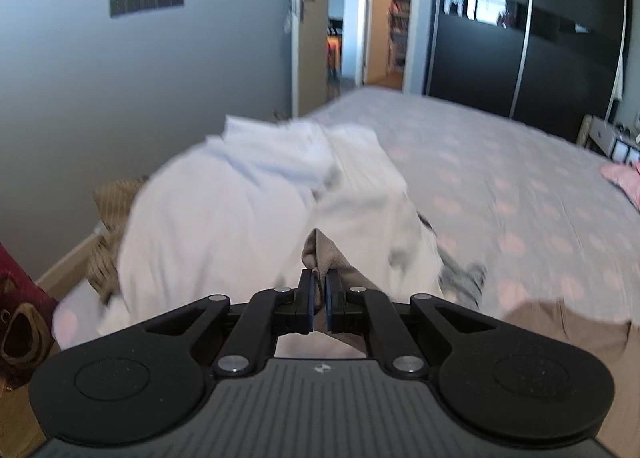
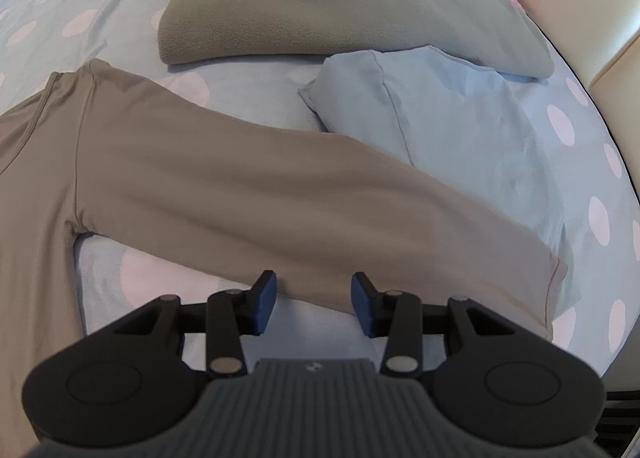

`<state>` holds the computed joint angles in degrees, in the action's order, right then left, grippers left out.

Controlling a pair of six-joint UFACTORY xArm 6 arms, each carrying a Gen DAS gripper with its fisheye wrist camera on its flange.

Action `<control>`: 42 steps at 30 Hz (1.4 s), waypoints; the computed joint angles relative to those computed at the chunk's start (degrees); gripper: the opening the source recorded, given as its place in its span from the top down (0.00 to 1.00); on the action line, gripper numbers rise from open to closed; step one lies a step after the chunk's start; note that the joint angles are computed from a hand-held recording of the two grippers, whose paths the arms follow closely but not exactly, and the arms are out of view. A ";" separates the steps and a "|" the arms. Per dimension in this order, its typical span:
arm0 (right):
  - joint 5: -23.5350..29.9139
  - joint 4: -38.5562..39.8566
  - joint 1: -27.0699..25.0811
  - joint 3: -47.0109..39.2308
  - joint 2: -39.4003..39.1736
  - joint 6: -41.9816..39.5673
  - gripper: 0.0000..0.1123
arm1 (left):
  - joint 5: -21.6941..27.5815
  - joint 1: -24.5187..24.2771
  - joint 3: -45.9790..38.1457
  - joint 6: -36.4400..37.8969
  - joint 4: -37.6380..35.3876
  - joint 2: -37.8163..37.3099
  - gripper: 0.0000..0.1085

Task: Fold clothes
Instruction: 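Grasp the sleeve cuff with the left gripper and lift it, then fold the held sleeve across the beige top's body with the left gripper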

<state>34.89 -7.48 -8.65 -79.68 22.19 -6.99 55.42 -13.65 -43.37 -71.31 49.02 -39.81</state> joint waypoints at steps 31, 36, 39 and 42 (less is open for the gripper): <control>-1.34 14.92 7.71 8.26 -10.01 -13.21 0.60 | -24.11 -4.82 -14.67 19.94 -18.55 22.92 0.97; -1.38 17.45 9.72 8.90 -11.39 -14.99 0.60 | -28.72 -8.60 -20.18 24.57 -23.02 31.67 0.97; -1.20 17.17 10.47 9.33 -11.92 -15.84 0.59 | -31.41 -11.14 -22.93 27.48 -26.36 36.73 0.97; -1.04 17.91 10.52 9.50 -12.28 -17.03 0.59 | -33.59 -13.79 -25.72 33.31 -31.49 42.13 0.97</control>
<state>33.85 10.42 1.87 -70.19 9.91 -24.02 21.83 -27.44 -69.09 -38.00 17.53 2.32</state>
